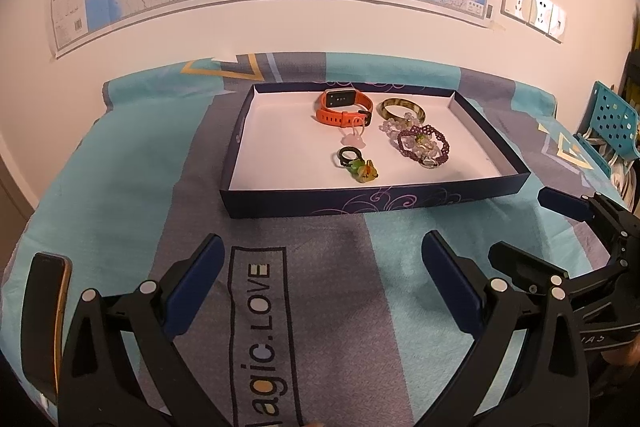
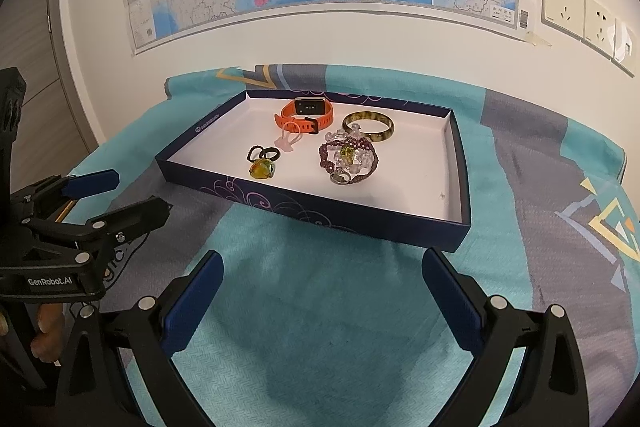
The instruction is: Organize jewelry
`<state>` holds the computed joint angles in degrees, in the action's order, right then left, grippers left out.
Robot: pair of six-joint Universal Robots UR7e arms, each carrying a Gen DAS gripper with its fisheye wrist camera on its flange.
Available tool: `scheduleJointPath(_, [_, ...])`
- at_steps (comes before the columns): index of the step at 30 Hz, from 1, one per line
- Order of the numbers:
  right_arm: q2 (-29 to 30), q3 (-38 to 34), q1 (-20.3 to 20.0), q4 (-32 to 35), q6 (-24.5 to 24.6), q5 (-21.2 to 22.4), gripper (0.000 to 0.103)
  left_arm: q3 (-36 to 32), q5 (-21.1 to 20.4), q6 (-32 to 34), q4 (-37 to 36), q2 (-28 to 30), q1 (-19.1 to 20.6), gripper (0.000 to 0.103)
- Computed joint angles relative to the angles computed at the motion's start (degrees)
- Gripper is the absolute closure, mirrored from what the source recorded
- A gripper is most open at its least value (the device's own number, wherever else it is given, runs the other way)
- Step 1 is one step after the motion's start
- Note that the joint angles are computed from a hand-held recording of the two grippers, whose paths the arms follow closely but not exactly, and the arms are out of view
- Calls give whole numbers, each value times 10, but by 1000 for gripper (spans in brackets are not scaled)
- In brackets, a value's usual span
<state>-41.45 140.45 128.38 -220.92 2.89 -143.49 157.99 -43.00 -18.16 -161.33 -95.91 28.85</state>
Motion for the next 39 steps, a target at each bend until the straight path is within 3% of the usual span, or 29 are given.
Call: scheduleJointPath(39, [-7,3,-5,20,18,4,7,3,-1,-3,4,10,-3,6])
